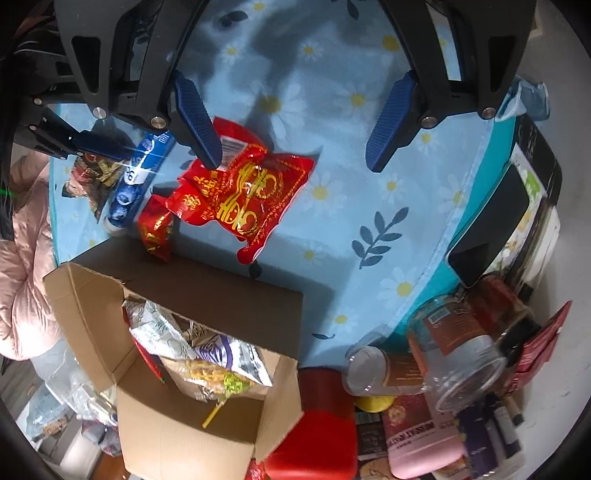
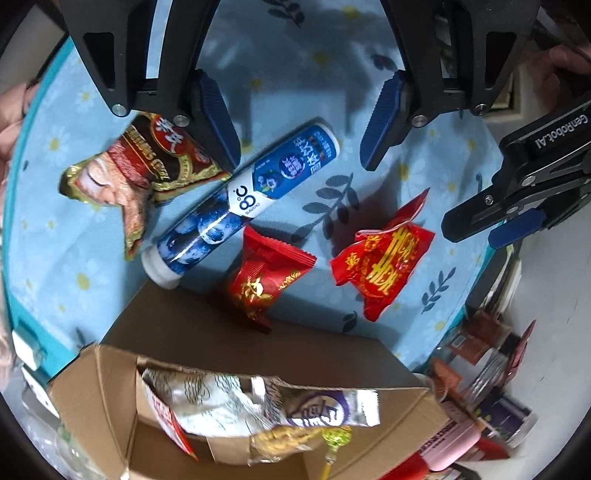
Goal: Organize snacks
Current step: 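Grasp the large red candy bag with left tool while right tool grasps the blue bottle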
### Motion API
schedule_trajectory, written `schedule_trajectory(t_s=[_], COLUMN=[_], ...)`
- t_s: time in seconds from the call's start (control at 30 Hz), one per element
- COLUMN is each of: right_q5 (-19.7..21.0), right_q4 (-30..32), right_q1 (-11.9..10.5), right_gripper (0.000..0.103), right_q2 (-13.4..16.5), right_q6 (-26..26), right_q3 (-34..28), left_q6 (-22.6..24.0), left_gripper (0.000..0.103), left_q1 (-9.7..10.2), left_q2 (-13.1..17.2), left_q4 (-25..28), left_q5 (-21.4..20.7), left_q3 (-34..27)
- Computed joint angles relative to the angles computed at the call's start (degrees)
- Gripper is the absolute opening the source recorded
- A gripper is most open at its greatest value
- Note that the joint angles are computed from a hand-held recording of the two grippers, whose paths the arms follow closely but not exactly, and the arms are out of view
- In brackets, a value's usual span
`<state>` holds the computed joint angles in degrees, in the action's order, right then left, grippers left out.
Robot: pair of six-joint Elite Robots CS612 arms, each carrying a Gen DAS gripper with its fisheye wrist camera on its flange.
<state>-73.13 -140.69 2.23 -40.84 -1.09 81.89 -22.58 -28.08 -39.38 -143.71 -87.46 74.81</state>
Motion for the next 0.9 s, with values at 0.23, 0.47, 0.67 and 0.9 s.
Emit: schedule_trajectory(t_s=[0.23, 0.47, 0.67, 0.9], right_q5=[-0.4, 0.7, 0.5, 0.1], right_q4=[1.8, 2.5, 3.1, 3.2], right_q1=[-0.1, -0.5, -0.7, -0.7], right_gripper=[0.055, 0.054, 0.05, 0.039], right_q2=[1.6, 2.5, 2.3, 2.1], right_q6=[1.5, 2.0, 0.3, -0.7], right_q3=[-2.1, -2.9, -2.7, -2.3], left_q6=[3.7, 8.9, 9.4, 9.6], left_gripper=[0.08, 0.08, 0.08, 0.042], left_q1=[0.64, 0.94, 1.54, 0.78], left_q2=[2.8, 5.2, 7.6, 7.0], left_q4=[2.0, 2.7, 5.4, 4.1], left_q5=[-2.8, -5.1, -9.0, -8.5], left_q3=[-3.6, -6.6, -9.8, -8.7])
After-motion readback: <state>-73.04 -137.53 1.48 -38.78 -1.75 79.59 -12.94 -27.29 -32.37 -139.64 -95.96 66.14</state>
